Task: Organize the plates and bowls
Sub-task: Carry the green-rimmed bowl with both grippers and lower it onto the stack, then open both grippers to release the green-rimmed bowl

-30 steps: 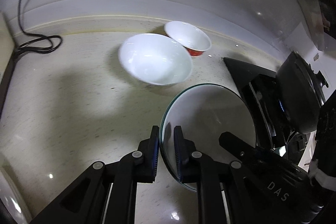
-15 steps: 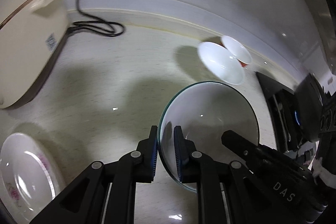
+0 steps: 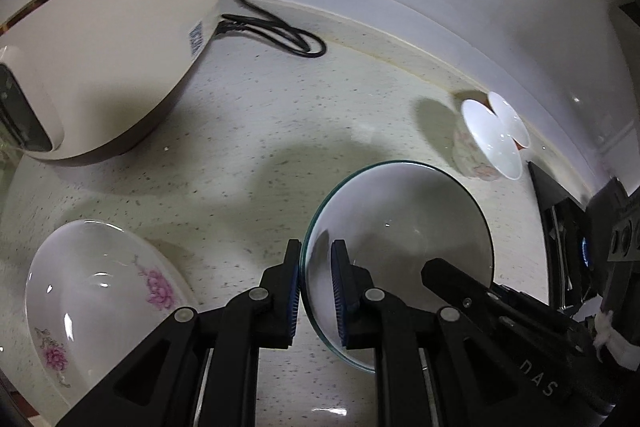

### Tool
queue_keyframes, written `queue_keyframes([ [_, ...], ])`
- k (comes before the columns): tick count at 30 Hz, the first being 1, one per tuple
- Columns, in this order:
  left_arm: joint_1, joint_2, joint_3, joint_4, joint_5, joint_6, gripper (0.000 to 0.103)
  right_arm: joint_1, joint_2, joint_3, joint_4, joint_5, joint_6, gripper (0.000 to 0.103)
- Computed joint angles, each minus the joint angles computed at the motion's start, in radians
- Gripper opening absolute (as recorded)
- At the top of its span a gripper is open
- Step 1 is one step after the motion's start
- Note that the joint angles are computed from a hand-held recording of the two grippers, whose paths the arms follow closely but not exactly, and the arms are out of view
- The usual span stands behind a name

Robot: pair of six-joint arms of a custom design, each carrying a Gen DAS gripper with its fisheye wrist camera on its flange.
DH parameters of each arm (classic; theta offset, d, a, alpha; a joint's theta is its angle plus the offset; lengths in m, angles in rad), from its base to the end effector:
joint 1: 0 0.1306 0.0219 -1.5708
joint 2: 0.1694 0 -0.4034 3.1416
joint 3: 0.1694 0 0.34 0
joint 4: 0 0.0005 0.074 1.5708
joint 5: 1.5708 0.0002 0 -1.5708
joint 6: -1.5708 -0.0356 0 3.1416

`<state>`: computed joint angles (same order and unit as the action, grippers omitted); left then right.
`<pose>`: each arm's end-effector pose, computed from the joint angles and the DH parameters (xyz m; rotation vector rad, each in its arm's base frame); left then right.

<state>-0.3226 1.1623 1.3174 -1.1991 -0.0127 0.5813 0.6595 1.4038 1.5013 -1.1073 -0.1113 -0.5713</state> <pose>0.3008 -0.1006 0.4802 -0.3459 2.6240 -0.2966 0.3292 0.2596 0.4744 -0.1617 2.6849 0.5696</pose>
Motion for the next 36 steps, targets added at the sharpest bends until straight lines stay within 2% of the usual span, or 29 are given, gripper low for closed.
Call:
queue_keyframes([
  [9,0.022,0.003,0.004,-0.028,-0.029,0.0,0.014,0.023,0.042,0.021,-0.015,-0.034,-0.003,0.023],
  [18,0.062,0.012,-0.019,-0.04,-0.027,0.002,0.014,0.035,0.091,0.045,-0.031,-0.066,-0.006,0.023],
  [23,0.064,0.015,-0.03,-0.027,-0.031,-0.003,0.015,0.04,0.1,0.046,-0.028,-0.058,0.0,0.023],
  [26,0.057,0.015,-0.028,-0.022,-0.035,0.004,0.022,0.039,0.102,0.049,-0.025,-0.059,-0.006,0.026],
  [28,0.057,0.011,-0.024,-0.023,-0.037,0.007,0.034,0.037,0.092,0.045,-0.013,-0.056,-0.015,0.034],
  [30,0.056,0.002,-0.018,-0.025,-0.06,0.026,0.052,0.033,0.077,0.04,0.009,-0.042,-0.025,0.036],
  [32,0.064,-0.009,-0.02,-0.018,-0.06,0.042,0.059,0.028,0.053,0.027,0.042,-0.028,-0.039,0.044],
  [34,0.069,-0.015,-0.02,-0.013,-0.048,0.049,0.061,0.026,0.033,0.01,0.074,-0.027,-0.057,0.061],
  [36,0.061,-0.016,-0.017,-0.014,-0.05,0.048,0.062,0.025,0.017,-0.001,0.095,-0.024,-0.059,0.061],
])
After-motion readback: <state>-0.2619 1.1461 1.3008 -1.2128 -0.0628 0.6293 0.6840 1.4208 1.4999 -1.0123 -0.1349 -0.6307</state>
